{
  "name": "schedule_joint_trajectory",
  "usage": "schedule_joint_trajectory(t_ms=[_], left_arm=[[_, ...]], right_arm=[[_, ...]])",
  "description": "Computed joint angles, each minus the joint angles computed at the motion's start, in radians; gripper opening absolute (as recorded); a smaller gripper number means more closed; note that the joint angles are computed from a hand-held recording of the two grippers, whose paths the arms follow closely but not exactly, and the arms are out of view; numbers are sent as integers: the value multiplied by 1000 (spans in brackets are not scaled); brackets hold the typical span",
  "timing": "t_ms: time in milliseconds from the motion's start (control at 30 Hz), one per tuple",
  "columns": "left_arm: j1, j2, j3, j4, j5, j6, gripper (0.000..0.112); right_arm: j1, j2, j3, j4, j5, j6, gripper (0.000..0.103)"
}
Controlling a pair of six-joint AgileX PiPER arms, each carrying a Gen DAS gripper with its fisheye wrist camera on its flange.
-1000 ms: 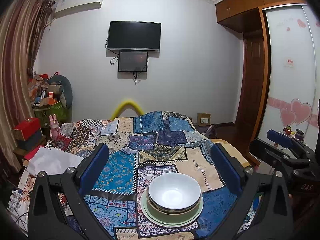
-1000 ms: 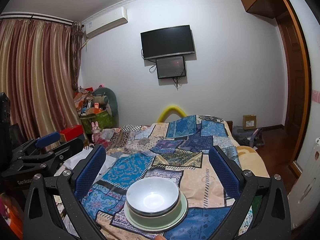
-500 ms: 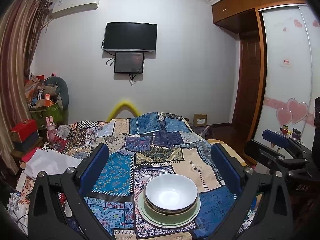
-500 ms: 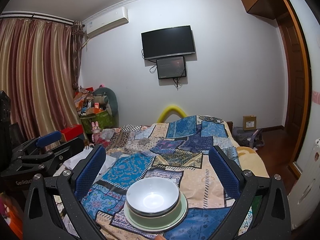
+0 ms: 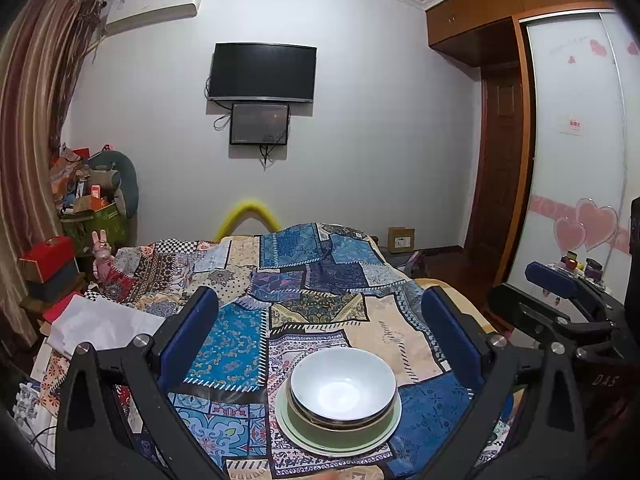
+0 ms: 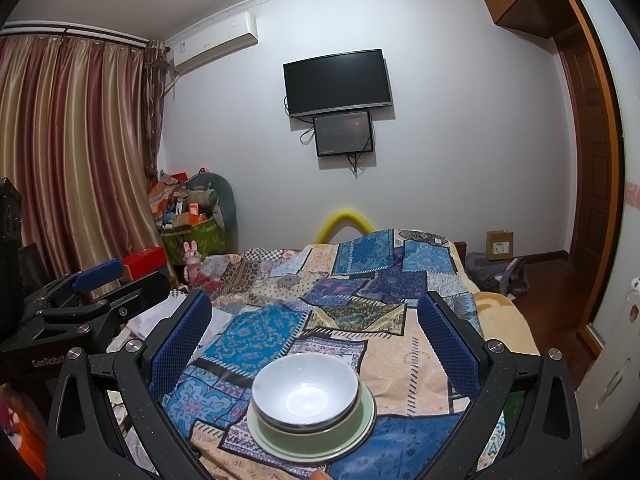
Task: Organize plates and bowls
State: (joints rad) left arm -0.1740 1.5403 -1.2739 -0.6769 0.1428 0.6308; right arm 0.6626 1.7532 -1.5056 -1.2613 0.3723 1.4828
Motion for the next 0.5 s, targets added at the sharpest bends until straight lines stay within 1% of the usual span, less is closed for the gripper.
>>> schedule_joint_trajectory(t_ms=[233, 300, 433, 500], left_arm=[[-10, 3, 5, 20, -9, -12, 103], [-9, 5, 5, -5, -5, 12, 103], [2, 13, 5, -105, 9, 101, 103], [10, 22, -3, -112, 25, 109, 103]], right_arm=[[-2, 2, -4, 12, -2, -14, 103], [-2, 2, -4, 13, -2, -14, 103], [-2, 7, -1, 12, -3, -13, 103], [-4, 14, -4, 19, -5, -20, 103]])
